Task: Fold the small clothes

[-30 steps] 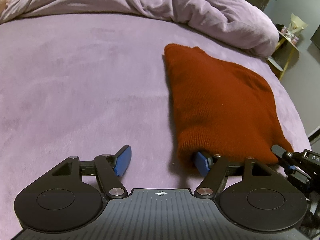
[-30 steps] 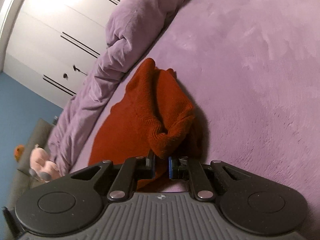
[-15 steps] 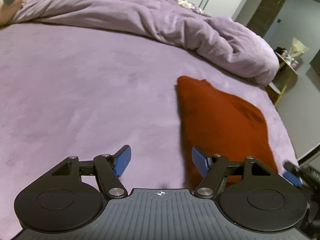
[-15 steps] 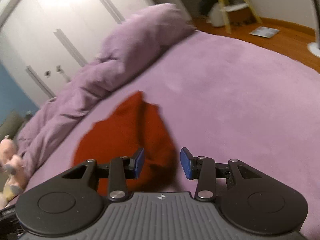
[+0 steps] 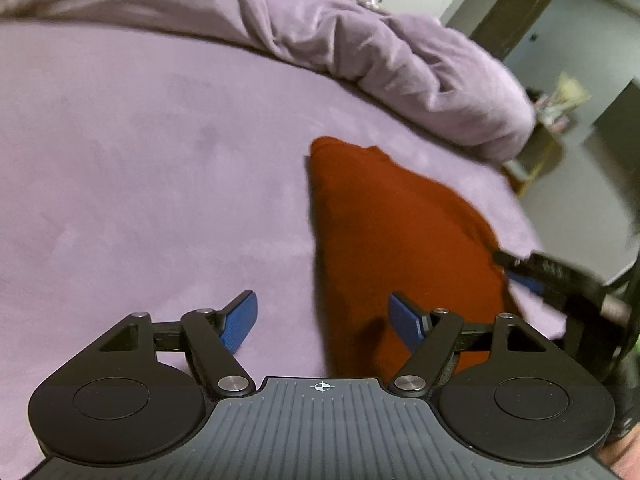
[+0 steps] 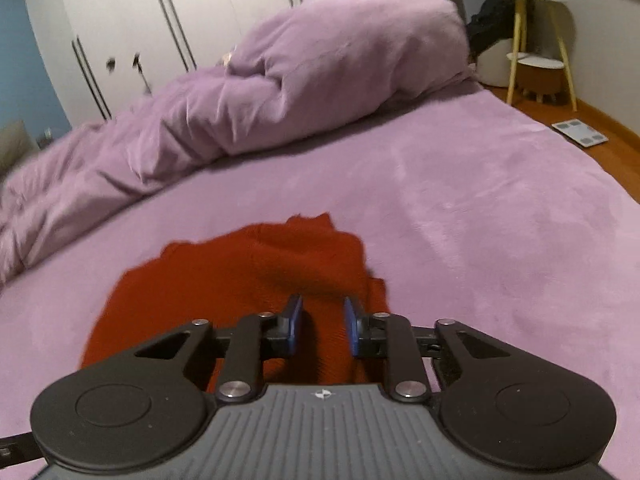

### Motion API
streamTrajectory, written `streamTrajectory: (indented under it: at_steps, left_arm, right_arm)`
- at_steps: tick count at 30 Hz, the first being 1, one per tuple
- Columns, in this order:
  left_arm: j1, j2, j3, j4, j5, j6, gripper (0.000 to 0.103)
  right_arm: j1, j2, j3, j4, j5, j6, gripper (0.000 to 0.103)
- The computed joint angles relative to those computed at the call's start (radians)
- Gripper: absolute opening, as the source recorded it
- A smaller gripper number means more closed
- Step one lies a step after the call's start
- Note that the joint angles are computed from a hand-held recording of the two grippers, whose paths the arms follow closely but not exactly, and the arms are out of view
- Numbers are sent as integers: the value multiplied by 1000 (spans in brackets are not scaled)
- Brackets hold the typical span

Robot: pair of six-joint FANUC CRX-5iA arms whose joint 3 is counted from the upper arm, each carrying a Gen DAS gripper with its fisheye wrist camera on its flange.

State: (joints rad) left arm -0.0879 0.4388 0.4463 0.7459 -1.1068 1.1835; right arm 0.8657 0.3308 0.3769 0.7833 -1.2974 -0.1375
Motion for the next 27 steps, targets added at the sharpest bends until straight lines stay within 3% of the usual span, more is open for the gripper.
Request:
streamTrajectory:
  at_steps: [1, 2, 6, 10, 12, 15, 20, 24, 27]
  left_arm:
    - [11, 21, 2, 61, -26, -15, 78]
    - [18, 47, 13, 113, -51, -18, 78]
    - [15, 164, 108, 209, -134, 72, 77]
    - [-9, 258, 199, 249, -194, 176, 75]
    - [-17, 271, 198, 267, -183, 199, 77]
    - [-27, 286, 208, 269, -168, 232, 76]
    - [-32, 300, 249, 228, -162, 292, 66]
    - [-26, 263, 192, 255, -129, 234, 54]
    - [-11, 218, 119, 290, -102, 183, 51]
  right_arm:
    - [5, -58, -81, 7, 57, -61, 72]
    - [1, -114, -157, 1, 132, -115, 80]
    - [-60, -291, -364, -170, 422, -255, 80]
    - [-104, -341, -469, -174, 595, -326, 74]
    - [-126, -330, -475, -215, 677, -300, 68]
    - [-144, -298, -475, -204, 755, -313, 68]
    - [-151, -255, -484, -100, 805, -464, 46]
    - [-146, -259, -501, -36, 866, -532, 42]
    - [-124, -242, -453, -61, 863, -489, 42]
